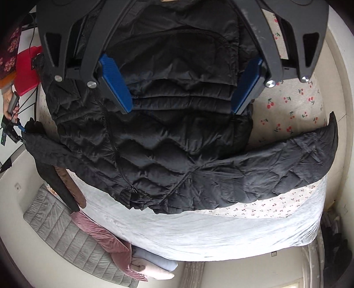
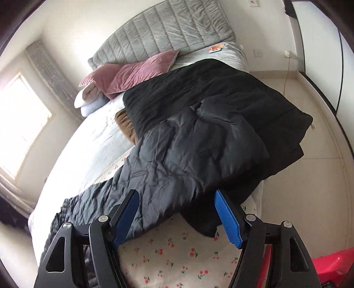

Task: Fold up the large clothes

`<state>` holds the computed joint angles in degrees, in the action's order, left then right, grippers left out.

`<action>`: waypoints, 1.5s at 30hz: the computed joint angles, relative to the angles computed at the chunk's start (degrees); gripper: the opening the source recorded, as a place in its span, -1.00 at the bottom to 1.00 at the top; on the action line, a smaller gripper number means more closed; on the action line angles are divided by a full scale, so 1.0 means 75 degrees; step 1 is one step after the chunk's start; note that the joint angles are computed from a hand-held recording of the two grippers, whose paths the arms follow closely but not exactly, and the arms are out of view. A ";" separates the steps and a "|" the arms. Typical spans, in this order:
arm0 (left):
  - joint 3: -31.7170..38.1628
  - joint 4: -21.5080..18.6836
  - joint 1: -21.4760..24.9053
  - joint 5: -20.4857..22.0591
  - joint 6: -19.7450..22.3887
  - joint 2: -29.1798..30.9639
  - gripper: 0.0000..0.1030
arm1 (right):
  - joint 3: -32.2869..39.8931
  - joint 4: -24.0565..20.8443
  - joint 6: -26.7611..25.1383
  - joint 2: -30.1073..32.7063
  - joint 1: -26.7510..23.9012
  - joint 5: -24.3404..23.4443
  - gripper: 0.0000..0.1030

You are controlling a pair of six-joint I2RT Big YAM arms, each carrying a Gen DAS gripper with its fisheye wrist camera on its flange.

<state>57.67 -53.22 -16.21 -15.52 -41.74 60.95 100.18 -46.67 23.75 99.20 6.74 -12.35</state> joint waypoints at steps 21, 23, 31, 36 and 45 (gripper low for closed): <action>0.0154 0.0663 -0.0431 0.0161 -0.0086 0.0459 0.76 | 0.2077 0.0282 -0.0867 -0.0204 0.1461 0.0835 -0.88; 0.0136 0.0696 -0.0404 0.0189 -0.0148 0.0431 0.76 | 0.2416 0.0213 -0.1049 -0.0131 0.1855 0.0760 -0.88; 0.0011 0.1164 -0.0161 0.0366 -0.0199 0.0270 0.76 | 0.3874 -0.0363 -0.1920 0.0715 0.3819 0.0334 -0.87; -0.0088 0.1624 0.0133 0.0445 -0.0243 0.0264 0.76 | 0.4893 -0.1136 -0.2426 0.1671 0.4801 0.0178 -0.81; -0.0086 0.2130 0.0666 0.0783 -0.0165 0.0760 0.76 | 0.3910 -0.1550 -0.2925 0.1640 0.5119 -0.1716 0.18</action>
<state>57.02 -37.24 -11.22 -9.65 -42.98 66.65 129.50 -58.30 1.81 111.51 45.13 -25.23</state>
